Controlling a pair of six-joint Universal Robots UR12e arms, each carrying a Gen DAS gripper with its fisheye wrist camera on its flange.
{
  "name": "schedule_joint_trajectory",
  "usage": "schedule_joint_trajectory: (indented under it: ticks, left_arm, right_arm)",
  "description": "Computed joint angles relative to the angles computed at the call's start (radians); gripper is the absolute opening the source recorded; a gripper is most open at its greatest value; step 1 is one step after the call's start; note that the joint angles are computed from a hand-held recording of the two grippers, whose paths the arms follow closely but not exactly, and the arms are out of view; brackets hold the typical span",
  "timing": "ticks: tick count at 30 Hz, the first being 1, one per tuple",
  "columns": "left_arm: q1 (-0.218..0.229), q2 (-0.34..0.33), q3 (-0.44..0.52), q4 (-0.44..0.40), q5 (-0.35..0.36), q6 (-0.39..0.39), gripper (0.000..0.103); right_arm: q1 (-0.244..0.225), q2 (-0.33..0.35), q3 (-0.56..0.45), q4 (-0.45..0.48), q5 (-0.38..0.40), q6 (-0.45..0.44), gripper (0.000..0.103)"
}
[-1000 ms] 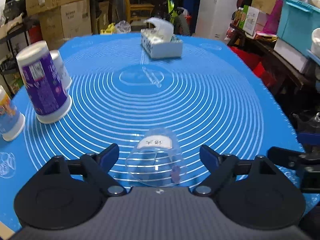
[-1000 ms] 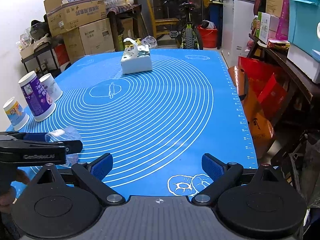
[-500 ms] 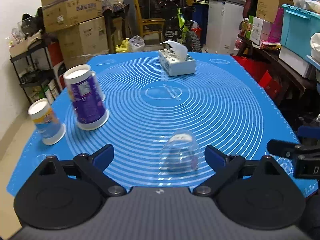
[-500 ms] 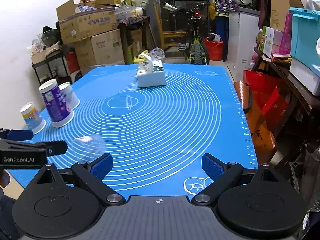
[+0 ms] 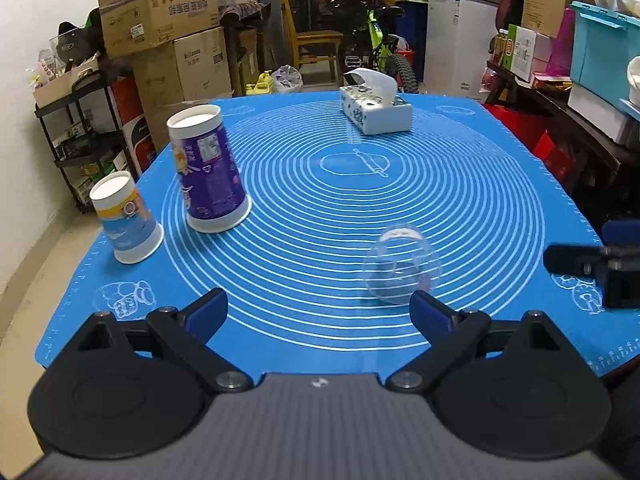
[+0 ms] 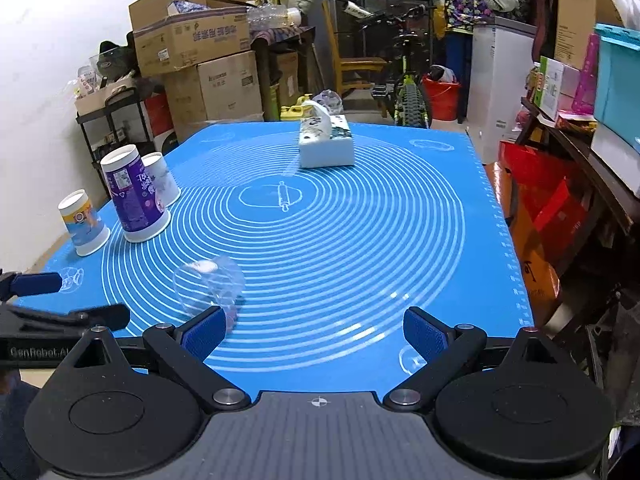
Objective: Flip cup upside down
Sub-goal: 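Reach the right gripper to the clear cup and grasp it, then rotate the clear cup with the right gripper, lower it rim-down, release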
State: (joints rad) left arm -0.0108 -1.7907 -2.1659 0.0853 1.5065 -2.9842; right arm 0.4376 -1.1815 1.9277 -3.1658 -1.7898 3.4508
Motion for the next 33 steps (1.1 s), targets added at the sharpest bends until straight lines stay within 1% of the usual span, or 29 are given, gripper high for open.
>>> schedule_joint_trajectory:
  ticks: [4,8,13,15,19,21,23,27,30,32,33]
  left_arm:
    - [0.012,-0.012,0.010,0.003,0.017,-0.013,0.097]
    - [0.032,-0.026,0.023,0.003,0.017,-0.022,0.097]
    - [0.057,-0.039,0.036,0.009,0.000,-0.026,0.097]
    - [0.066,-0.046,0.043,0.005,-0.008,-0.026,0.097]
    - [0.078,-0.060,0.054,0.001,-0.020,-0.032,0.097]
    - [0.085,-0.067,0.056,0.008,-0.029,-0.044,0.097]
    - [0.091,-0.072,0.059,0.004,-0.035,-0.054,0.097]
    - [0.096,-0.082,0.069,-0.008,-0.038,-0.059,0.097]
    - [0.097,-0.087,0.073,-0.010,-0.040,-0.061,0.097]
    - [0.097,-0.090,0.075,-0.013,-0.037,-0.062,0.097]
    - [0.096,-0.091,0.077,-0.016,-0.034,-0.064,0.097]
  right_arm:
    - [-0.008,0.018,-0.069,0.064,0.044,-0.015,0.095]
    - [-0.017,0.047,-0.150,0.151,0.112,-0.006,0.091]
    - [-0.032,0.093,-0.255,0.317,0.212,0.035,0.084]
    - [-0.036,0.115,-0.297,0.388,0.240,0.050,0.082]
    - [-0.042,0.152,-0.365,0.497,0.281,0.091,0.082]
    - [-0.045,0.165,-0.384,0.533,0.299,0.114,0.081]
    - [-0.052,0.179,-0.401,0.566,0.325,0.149,0.078]
    - [-0.074,0.202,-0.421,0.619,0.428,0.221,0.072]
    - [-0.089,0.213,-0.416,0.607,0.502,0.272,0.068]
    - [-0.094,0.215,-0.411,0.598,0.541,0.278,0.060]
    - [-0.094,0.215,-0.412,0.599,0.550,0.274,0.061]
